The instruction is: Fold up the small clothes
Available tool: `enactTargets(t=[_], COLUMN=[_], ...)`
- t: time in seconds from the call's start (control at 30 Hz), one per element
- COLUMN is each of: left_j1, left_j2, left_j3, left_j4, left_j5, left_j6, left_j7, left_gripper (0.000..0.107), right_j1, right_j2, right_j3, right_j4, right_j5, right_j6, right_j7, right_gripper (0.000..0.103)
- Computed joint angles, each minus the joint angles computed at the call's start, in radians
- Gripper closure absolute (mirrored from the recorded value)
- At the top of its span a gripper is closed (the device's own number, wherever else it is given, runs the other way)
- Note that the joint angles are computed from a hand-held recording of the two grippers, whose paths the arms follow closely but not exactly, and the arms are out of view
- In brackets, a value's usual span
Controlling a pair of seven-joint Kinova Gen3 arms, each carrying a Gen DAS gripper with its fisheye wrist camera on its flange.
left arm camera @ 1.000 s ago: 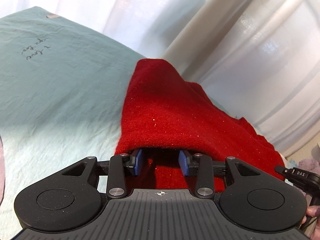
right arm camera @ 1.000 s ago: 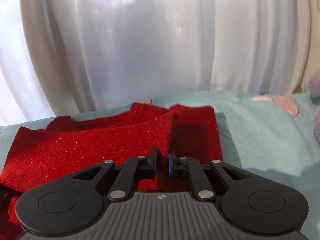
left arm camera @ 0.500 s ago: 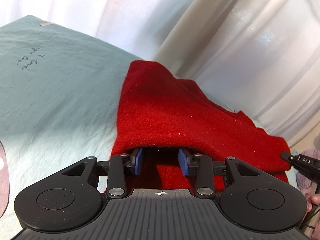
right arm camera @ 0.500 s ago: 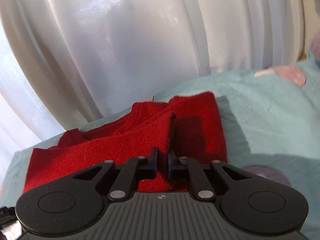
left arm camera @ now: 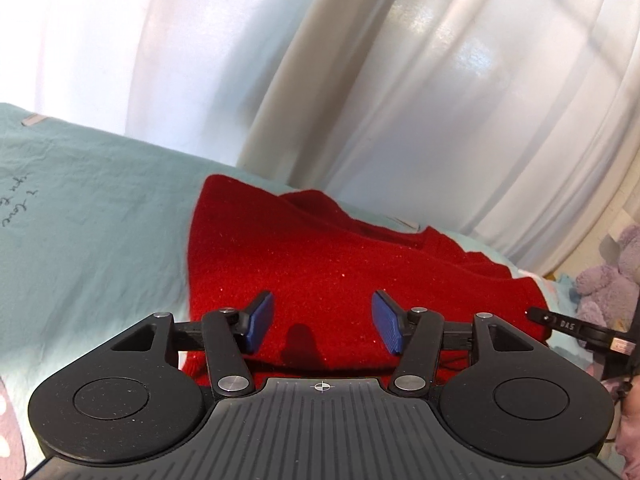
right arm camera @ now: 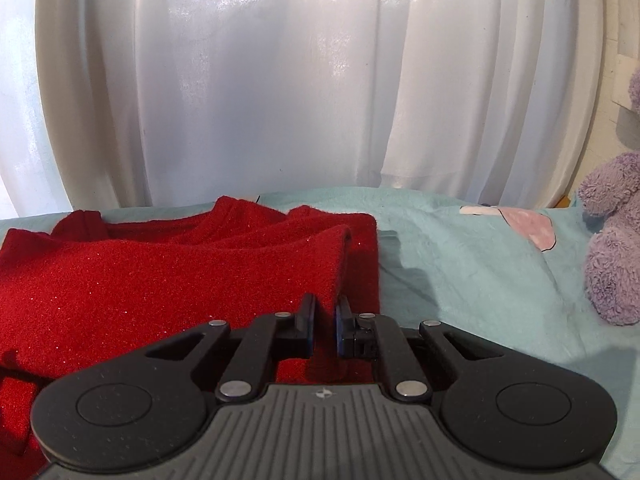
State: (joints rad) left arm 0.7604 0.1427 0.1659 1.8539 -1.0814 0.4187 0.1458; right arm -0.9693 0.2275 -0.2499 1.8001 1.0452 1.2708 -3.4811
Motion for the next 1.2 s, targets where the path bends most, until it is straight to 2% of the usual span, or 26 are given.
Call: enactTargets(t=[0.07, 0.13, 0.2, 0.23, 0.3, 0.33, 0.4, 0.5, 0.57, 0.63, 0.67, 0.73, 0.8, 0.87, 0.93, 1.03, 1.13, 1.2], left_j1=[-0.001, -0.008, -0.008, -0.011, -0.004, 0.008, 0.033, 0.032, 0.043, 0.024, 0.003, 0.000, 0.063, 0.102, 0.131, 0.160, 0.175, 0.190], left_j2=[0.018, 0.035, 0.057, 0.064, 0.068, 0.069, 0.078, 0.110, 0.136, 0.164, 0.183, 0.200, 0.212, 0.230, 0.257, 0.278, 0.256, 0.237], left_j3=[0.000, 0.001, -0.001, -0.002, -0.020, -0.035, -0.059, -0.066, -0.082, -0.056, -0.025, -0.019, -0.082, -0.118, -0.146, -0.162, -0.165, -0.167], left_j4=[-0.014, -0.034, -0.060, -0.073, -0.081, -0.082, -0.095, -0.130, -0.162, -0.201, -0.226, -0.240, -0.239, -0.259, -0.290, -0.333, -0.316, -0.294], left_j5=[-0.001, 0.039, 0.093, 0.127, 0.156, 0.147, 0.121, 0.144, 0.200, 0.260, 0.296, 0.336, 0.316, 0.306, 0.299, 0.305, 0.312, 0.295], left_j6=[0.003, 0.009, 0.031, 0.039, 0.032, 0.021, 0.020, -0.006, -0.011, 0.012, 0.040, 0.052, 0.053, 0.074, 0.096, 0.152, 0.164, 0.173], left_j7=[-0.016, -0.071, -0.131, -0.167, -0.199, -0.198, -0.189, -0.226, -0.295, -0.376, -0.417, -0.461, -0.451, -0.465, -0.476, -0.499, -0.493, -0.478], left_gripper=[0.048, 0.048, 0.048, 0.048, 0.048, 0.048, 0.048, 0.047, 0.047, 0.047, 0.048, 0.048, 0.047, 0.047, 0.046, 0.045, 0.044, 0.044], right_j1=[0.050, 0.095, 0.091, 0.062, -0.031, -0.063, -0.085, -0.012, -0.006, -0.008, -0.006, 0.022, 0.051, 0.021, -0.005, 0.009, -0.007, -0.031], right_j2=[-0.039, -0.071, -0.057, -0.040, 0.001, 0.015, 0.021, 0.011, 0.033, 0.063, 0.075, 0.087, 0.099, 0.129, 0.137, 0.136, 0.121, 0.080], right_j3=[-0.039, -0.064, -0.058, -0.033, 0.057, 0.085, 0.085, -0.005, -0.005, 0.009, 0.025, 0.044, 0.035, 0.055, 0.091, 0.106, 0.105, 0.100], right_j4=[0.027, 0.069, 0.069, 0.050, -0.005, -0.023, -0.027, -0.019, -0.042, -0.068, -0.084, -0.121, -0.149, -0.150, -0.123, -0.133, -0.114, -0.073], right_j5=[-0.014, -0.022, -0.034, -0.046, -0.069, -0.065, -0.019, 0.045, 0.051, 0.057, 0.049, -0.014, -0.069, -0.059, -0.024, -0.030, -0.013, -0.012], right_j6=[-0.052, -0.106, -0.094, -0.064, 0.017, 0.055, 0.083, 0.010, -0.036, -0.056, -0.072, -0.113, -0.127, -0.106, -0.122, -0.141, -0.140, -0.153], right_j7=[-0.068, -0.113, -0.092, -0.057, -0.002, 0.002, -0.020, 0.000, 0.057, 0.107, 0.136, 0.206, 0.281, 0.321, 0.302, 0.288, 0.229, 0.162], right_gripper=[0.094, 0.094, 0.094, 0.093, 0.067, 0.067, 0.067, 0.067, 0.068, 0.068, 0.068, 0.071, 0.073, 0.073, 0.073, 0.072, 0.072, 0.067])
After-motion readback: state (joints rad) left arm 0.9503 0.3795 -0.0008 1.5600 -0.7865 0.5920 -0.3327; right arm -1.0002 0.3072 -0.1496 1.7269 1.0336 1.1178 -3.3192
